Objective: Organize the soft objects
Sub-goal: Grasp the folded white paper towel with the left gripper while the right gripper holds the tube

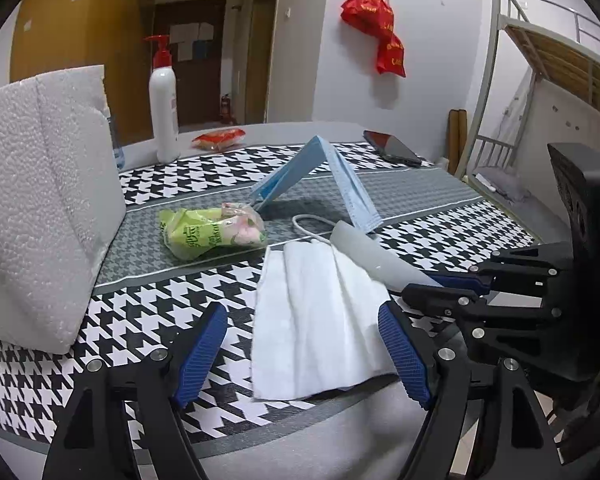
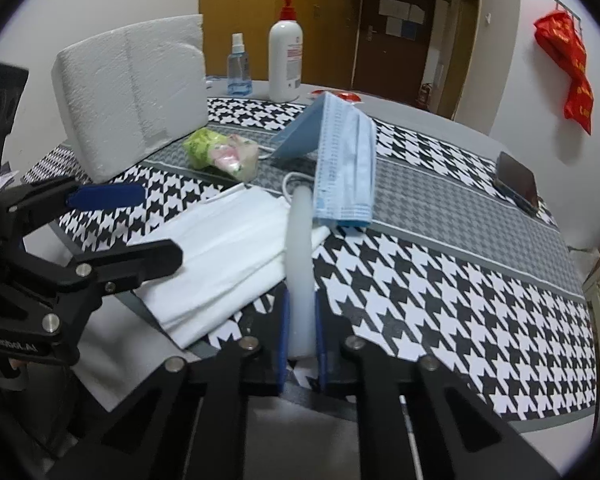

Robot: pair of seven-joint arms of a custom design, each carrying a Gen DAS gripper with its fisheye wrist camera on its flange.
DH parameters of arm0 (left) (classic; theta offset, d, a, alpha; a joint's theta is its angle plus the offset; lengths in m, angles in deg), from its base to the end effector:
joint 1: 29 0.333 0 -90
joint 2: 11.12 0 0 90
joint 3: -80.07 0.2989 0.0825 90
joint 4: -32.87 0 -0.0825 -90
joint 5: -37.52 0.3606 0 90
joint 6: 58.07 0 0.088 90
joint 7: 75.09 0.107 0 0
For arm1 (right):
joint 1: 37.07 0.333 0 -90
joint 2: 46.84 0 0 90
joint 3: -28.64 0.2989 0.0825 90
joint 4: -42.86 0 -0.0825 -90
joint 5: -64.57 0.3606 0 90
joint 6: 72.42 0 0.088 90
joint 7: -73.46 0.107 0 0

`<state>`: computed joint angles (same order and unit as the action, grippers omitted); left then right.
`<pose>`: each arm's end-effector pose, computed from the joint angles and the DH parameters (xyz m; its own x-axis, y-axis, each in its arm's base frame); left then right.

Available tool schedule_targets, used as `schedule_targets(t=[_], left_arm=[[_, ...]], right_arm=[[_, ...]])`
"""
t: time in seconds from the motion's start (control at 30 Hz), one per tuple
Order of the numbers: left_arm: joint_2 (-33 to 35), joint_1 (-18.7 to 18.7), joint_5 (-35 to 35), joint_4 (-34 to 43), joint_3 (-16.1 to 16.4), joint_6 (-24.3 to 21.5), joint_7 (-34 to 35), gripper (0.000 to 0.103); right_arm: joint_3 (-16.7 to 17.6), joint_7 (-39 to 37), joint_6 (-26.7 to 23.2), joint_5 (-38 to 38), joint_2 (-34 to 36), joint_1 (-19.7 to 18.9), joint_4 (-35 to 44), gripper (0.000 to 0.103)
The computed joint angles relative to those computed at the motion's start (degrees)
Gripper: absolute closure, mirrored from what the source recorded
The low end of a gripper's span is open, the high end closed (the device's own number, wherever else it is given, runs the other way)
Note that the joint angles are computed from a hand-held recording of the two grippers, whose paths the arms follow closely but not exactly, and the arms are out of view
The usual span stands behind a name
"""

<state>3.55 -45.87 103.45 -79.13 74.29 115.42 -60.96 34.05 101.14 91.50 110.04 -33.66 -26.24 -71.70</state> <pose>0.5341 -0.2931 0.4098 -0.1981 -0.9755 0.0959 -0.6369 0.0537 -0.7691 0.5956 0.1296 0.4021 0.6013 -0.7980 0.0402 -0.5725 -0.4654 -0.6750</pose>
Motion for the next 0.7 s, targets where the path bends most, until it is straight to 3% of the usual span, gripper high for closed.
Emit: schedule_targets(t=[0.43, 0.6, 0.7], left_arm=[[1.9, -1.0, -1.8, 3.0, -1.3, -2.2, 4.0, 0.015], [3.9, -1.3, -6.5, 4.8, -2.0, -3.2, 9.4, 0.015], [4.4, -2.3, -6.7, 5.5, -0.9, -3.6, 8.9, 0.015]], right_arm=[[-1.2, -4.9, -6.1, 12.6, -5.8, -2.4, -2.0, 0.091], [-2.1, -5.0, -5.3, 14.2, -6.8, -2.2, -3.0, 0.091], [-2.5, -5.0, -5.4, 14.9, -7.2, -2.3, -3.6, 0.091]])
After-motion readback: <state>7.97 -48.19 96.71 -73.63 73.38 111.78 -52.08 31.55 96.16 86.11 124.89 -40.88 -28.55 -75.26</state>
